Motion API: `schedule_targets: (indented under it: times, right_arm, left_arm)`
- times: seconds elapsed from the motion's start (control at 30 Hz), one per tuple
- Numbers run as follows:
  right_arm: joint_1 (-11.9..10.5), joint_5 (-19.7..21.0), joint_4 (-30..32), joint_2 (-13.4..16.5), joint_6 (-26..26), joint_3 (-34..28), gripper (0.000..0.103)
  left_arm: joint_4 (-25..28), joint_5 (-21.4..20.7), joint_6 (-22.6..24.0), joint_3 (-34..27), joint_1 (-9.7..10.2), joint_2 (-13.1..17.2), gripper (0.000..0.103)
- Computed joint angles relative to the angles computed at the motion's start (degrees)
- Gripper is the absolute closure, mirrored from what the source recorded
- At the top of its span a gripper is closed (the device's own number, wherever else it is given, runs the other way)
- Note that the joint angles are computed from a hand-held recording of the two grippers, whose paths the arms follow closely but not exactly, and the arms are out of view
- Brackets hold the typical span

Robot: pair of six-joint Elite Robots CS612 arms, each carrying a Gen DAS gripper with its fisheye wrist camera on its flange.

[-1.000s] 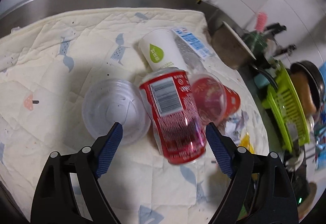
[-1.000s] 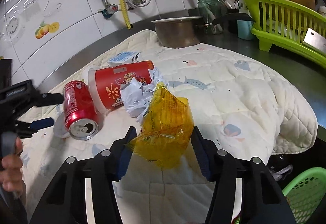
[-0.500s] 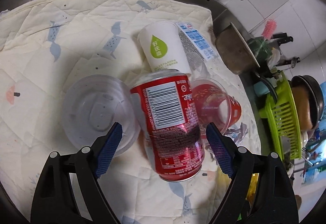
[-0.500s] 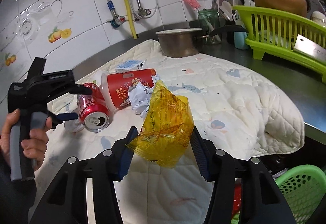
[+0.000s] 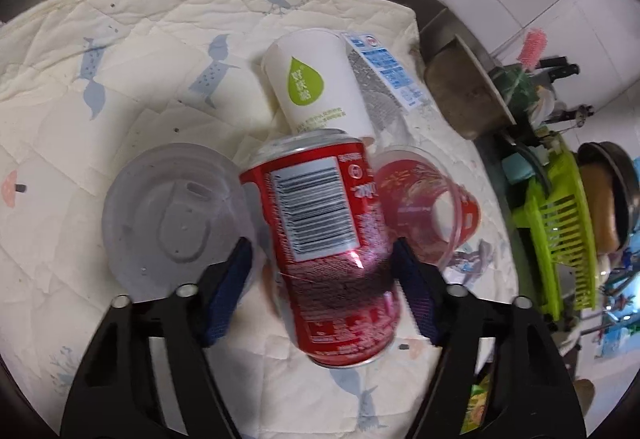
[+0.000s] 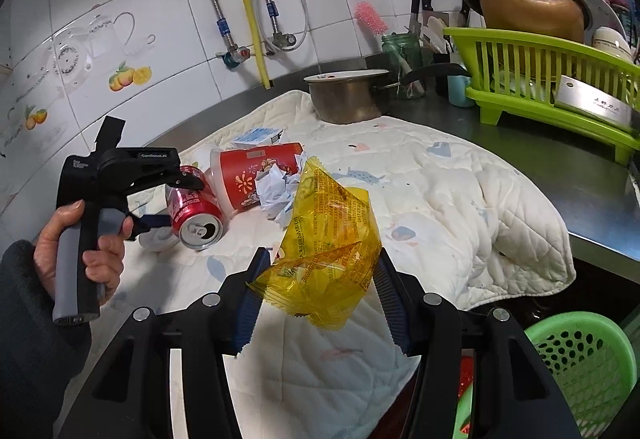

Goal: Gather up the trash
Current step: 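Carry the yellow bag with the right tool over the green basket and release, then lower the red can into the green basket and open the left tool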

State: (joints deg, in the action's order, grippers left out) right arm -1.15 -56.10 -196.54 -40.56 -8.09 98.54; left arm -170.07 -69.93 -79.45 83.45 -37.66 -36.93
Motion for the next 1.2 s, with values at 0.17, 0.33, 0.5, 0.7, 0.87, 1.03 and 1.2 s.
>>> schedule_targets:
  times: [0.17, 0.33, 0.5, 0.7, 0.87, 1.03, 1.2]
  right_arm:
    - [-0.7, 0.0, -1.4, -0.7, -0.3, 1.9, 0.052]
    - [-1.6, -0.4, -2.2, -1.9, -0.9, 4.2, 0.052]
    - [-2.7, -2.1, -3.9, -3.2, -0.8, 7.2, 0.052]
    - [-4.3, -6.3, -6.4, -4.4, -1.5, 11.2, 0.052]
    - [-6.3, -11.6, -6.2, -5.1, -2.8, 14.5, 0.051]
    - [-8.6, -16.5, -4.7, -4.6, -1.6, 16.2, 0.051]
    - [-10.3, -18.0, -2.6, -4.0, -0.7, 16.4, 0.042]
  left_arm:
    - [-0.4, 0.9, 0.3, 0.4, -0.39, -0.2, 0.038]
    - [-2.6, 1.5, 1.9, 2.1, -1.2, -1.3, 0.045]
    - [-4.0, 1.2, 3.3, 3.7, -2.07, -2.4, 0.046]
    - [-6.0, 1.0, 6.2, 5.8, -3.86, -3.8, 0.046]
    - [-9.7, -1.1, 9.2, 7.0, -5.46, -4.3, 0.046]
    - [-11.7, -3.7, 13.1, 6.0, -7.09, -3.6, 0.046]
    - [-12.5, -8.3, 16.6, 2.8, -8.1, -1.8, 0.046]
